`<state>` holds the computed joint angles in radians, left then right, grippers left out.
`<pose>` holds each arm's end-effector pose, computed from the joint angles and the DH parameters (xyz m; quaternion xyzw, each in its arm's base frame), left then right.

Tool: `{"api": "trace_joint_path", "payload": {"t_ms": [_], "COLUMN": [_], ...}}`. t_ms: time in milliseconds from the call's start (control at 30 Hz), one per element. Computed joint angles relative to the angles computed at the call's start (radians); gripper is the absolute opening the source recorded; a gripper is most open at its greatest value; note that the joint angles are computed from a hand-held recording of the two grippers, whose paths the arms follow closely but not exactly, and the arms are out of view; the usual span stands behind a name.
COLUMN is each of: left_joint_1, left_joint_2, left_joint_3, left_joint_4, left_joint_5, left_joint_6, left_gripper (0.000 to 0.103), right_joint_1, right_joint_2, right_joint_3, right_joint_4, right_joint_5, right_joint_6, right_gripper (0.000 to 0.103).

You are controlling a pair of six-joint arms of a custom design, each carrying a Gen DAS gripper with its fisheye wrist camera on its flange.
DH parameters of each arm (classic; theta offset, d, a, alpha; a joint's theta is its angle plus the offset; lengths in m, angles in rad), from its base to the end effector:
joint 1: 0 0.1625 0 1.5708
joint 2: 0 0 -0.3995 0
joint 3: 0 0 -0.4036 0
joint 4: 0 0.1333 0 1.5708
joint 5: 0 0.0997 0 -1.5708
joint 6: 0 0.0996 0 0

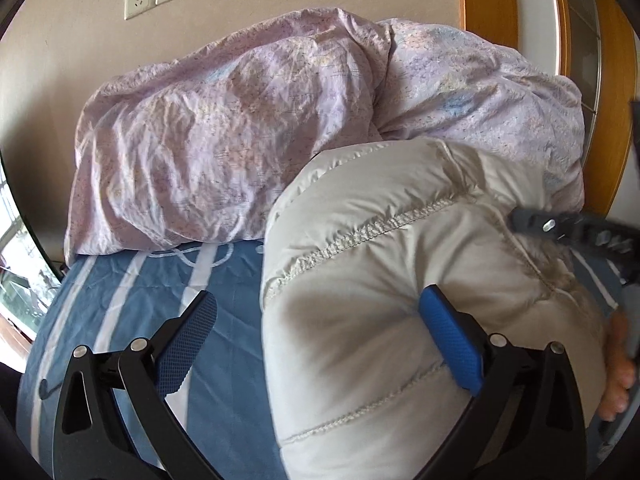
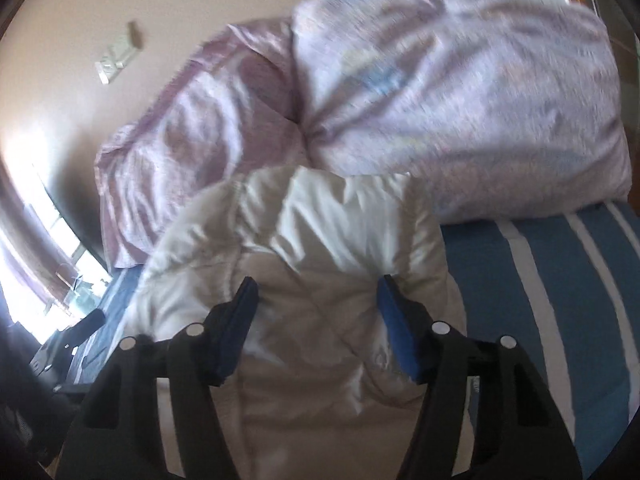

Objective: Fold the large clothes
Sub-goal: 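Lower the rolled jacket onto the sheet and open both grippers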

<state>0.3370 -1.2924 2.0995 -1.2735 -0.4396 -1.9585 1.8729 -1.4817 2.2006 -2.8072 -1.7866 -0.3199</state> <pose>-0.2997 -0.3418 0.1470 0.0081 0.7718 -0.4673 0.4312 0.2479 -0.4193 0.2594 0.2679 -0.9234 0.2534 0.1064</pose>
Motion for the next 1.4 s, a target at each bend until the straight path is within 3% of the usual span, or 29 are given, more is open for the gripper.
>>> {"api": "trace_joint_path", "payload": {"t_ms": [100,267,467,567,667,733,867,967,1000,1100,1233,1400], "left_joint_1": [0.014,0.078,0.128,0.136,0.113,0.066,-0.022,-0.056,-0.066,-0.075,-0.061,-0.082], "left_joint_2": [0.007,0.03,0.072,0.09,0.082,0.044,0.009,0.034,0.05,0.103,0.129,0.026], "left_joint_3": [0.027,0.078,0.1,0.066,0.026,0.036,0.043,0.02,0.012,-0.022,-0.025,0.018], "left_joint_4": [-0.106,-0.421,-0.538,-0.425,-0.3,-0.252,-0.138,-0.043,-0.008,0.096,0.092,-0.039], "left_joint_5": [0.035,0.09,0.168,0.175,0.117,0.071,0.011,-0.027,-0.038,-0.062,-0.088,-0.153], "left_joint_6": [0.06,0.254,0.314,0.23,0.164,0.113,0.046,0.01,-0.003,-0.048,-0.025,0.032], "left_gripper": [0.102,0.102,0.102,0.102,0.102,0.102,0.102,0.102,0.102,0.102,0.102,0.102], "right_joint_1": [-0.032,-0.075,-0.094,-0.098,-0.082,-0.065,-0.068,-0.057,-0.049,-0.013,-0.054,-0.034], "right_joint_2": [0.038,0.089,0.153,0.176,0.162,0.115,-0.059,-0.146,-0.159,-0.129,-0.107,-0.163], "right_joint_3": [0.0,-0.02,-0.025,-0.031,-0.025,0.005,0.087,0.133,0.143,0.178,0.189,0.17], "right_joint_4": [-0.025,-0.049,-0.132,-0.15,-0.137,-0.139,-0.078,-0.035,-0.025,-0.066,-0.065,0.02], "right_joint_5": [-0.028,-0.024,-0.03,-0.035,-0.065,-0.081,0.02,0.044,0.035,-0.086,-0.083,-0.102], "right_joint_6": [-0.023,-0.034,-0.072,-0.072,-0.077,-0.089,-0.104,-0.114,-0.118,-0.158,-0.152,-0.097], "right_gripper": [0.062,0.062,0.063,0.063,0.064,0.065,0.065,0.068,0.069,0.076,0.086,0.09]}}
